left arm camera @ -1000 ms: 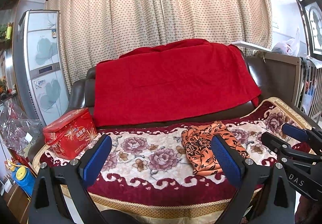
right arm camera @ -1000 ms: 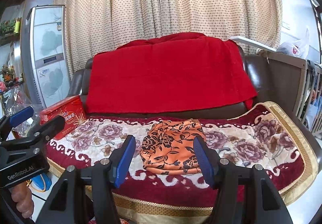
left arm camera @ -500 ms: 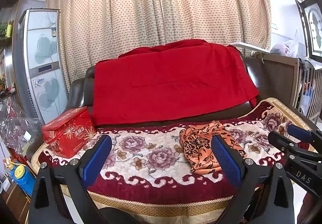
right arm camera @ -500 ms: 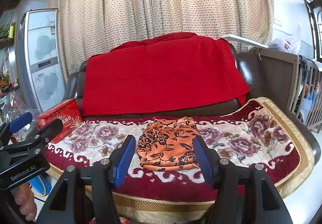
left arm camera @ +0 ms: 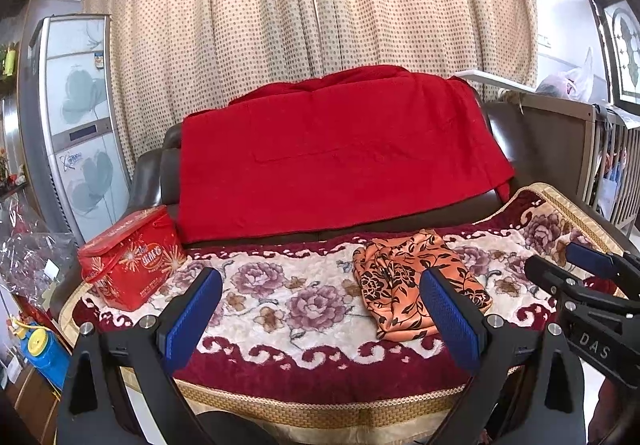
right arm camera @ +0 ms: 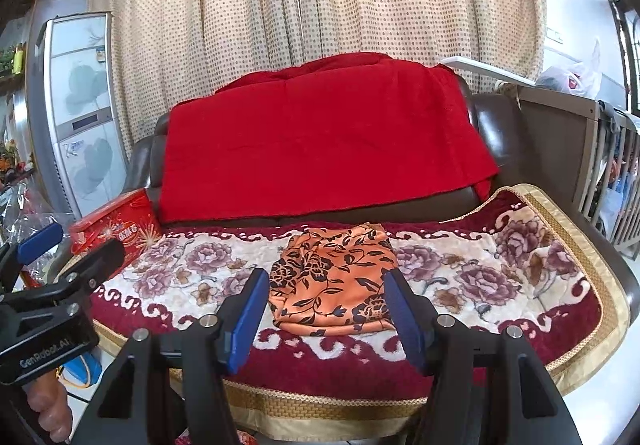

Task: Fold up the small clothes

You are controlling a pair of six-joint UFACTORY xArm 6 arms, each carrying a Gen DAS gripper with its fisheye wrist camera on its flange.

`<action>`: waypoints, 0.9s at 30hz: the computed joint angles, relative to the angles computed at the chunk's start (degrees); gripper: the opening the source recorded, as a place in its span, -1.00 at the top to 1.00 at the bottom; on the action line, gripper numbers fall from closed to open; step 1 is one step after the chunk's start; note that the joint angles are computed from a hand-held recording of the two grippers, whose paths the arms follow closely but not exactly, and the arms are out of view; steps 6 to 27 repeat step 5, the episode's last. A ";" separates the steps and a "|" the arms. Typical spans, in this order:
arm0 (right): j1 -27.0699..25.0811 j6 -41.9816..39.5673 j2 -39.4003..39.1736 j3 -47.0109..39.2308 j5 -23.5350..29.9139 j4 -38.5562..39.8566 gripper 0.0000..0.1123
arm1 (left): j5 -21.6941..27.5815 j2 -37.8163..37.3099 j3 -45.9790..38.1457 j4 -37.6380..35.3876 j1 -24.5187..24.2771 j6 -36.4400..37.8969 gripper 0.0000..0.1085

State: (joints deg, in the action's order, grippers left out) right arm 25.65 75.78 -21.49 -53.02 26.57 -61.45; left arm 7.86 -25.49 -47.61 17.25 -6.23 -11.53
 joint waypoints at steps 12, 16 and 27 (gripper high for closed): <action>-2.54 -1.61 4.08 -3.01 -1.97 1.24 -0.13 | -0.37 5.03 -3.52 0.63 0.16 -1.89 -0.82; -2.54 -1.61 4.08 -3.01 -1.97 1.24 -0.13 | -0.37 5.03 -3.52 0.63 0.16 -1.89 -0.82; -2.54 -1.61 4.08 -3.01 -1.97 1.24 -0.13 | -0.37 5.03 -3.52 0.63 0.16 -1.89 -0.82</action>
